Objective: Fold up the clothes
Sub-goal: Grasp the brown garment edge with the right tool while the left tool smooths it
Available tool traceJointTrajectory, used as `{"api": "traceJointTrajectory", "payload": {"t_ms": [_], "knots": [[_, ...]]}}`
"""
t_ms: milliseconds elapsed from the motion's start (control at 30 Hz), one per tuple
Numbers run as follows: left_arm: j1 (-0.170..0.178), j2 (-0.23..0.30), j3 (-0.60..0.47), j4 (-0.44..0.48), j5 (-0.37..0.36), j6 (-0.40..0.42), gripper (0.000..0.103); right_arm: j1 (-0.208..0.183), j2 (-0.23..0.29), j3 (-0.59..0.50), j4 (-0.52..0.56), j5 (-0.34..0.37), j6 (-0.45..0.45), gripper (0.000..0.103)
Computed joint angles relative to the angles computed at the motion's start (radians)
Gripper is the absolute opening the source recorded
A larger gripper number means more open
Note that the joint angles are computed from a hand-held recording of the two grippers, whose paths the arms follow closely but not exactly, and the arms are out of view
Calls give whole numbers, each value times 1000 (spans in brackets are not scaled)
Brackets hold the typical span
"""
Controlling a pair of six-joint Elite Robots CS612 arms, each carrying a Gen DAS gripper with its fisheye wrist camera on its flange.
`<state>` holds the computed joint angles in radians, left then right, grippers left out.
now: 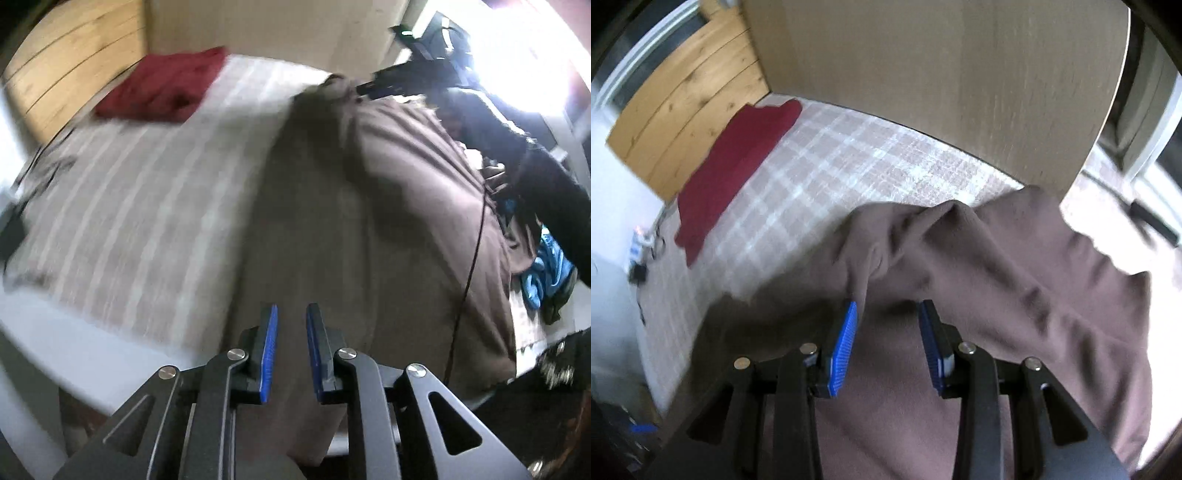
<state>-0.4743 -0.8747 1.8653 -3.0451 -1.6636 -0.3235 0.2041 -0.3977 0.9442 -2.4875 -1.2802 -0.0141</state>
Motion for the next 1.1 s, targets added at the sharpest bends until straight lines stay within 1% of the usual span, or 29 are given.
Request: {"api": "traceJointTrajectory", "payload": {"t_ms": [33,67,133,233,267,333,367,400,467,500,567,600,633,667,733,800,900,1000,1100], "knots": [[1,12,-31,5,-1,15,24,-5,8,-14,3,27,17,35],[2,24,-62,11,-2,30,26,-10,18,-31,7,51,39,37],[7,55,-129,13,-14,50,26,-16,33,-59,17,85,58,39],[20,123,-249,10,-94,80,26,-26,67,-130,98,162,54,39],[20,147,-289,29,-103,90,26,-28,81,-156,129,185,54,39],[17,195,-370,75,-107,107,27,-38,112,-208,177,258,72,39],[10,210,-400,117,-68,119,26,-41,121,-219,153,273,92,39],[2,224,-429,174,-18,128,23,-41,126,-222,112,269,117,39],[3,243,-461,223,-8,132,23,-38,93,-166,-53,166,134,39],[4,244,-462,220,-13,133,23,-35,80,-147,-112,111,130,39],[1,234,-446,201,-3,149,23,-32,44,-93,-134,48,63,38],[-1,228,-438,194,5,165,25,-32,32,-72,-118,38,25,23],[0,232,-447,200,11,182,25,-32,22,-53,-100,31,-11,12],[1,236,-456,216,14,198,25,-31,25,-54,-66,50,-36,4],[5,254,-485,243,16,218,25,-28,35,-59,6,84,-89,4],[7,264,-496,251,13,228,25,-25,47,-70,79,116,-142,4],[8,267,-492,238,6,228,25,-25,92,-138,53,219,-123,4],[9,267,-483,216,6,228,26,-25,136,-210,-23,201,-26,4],[9,267,-476,195,3,237,27,-23,112,-167,-70,114,5,4]]}}
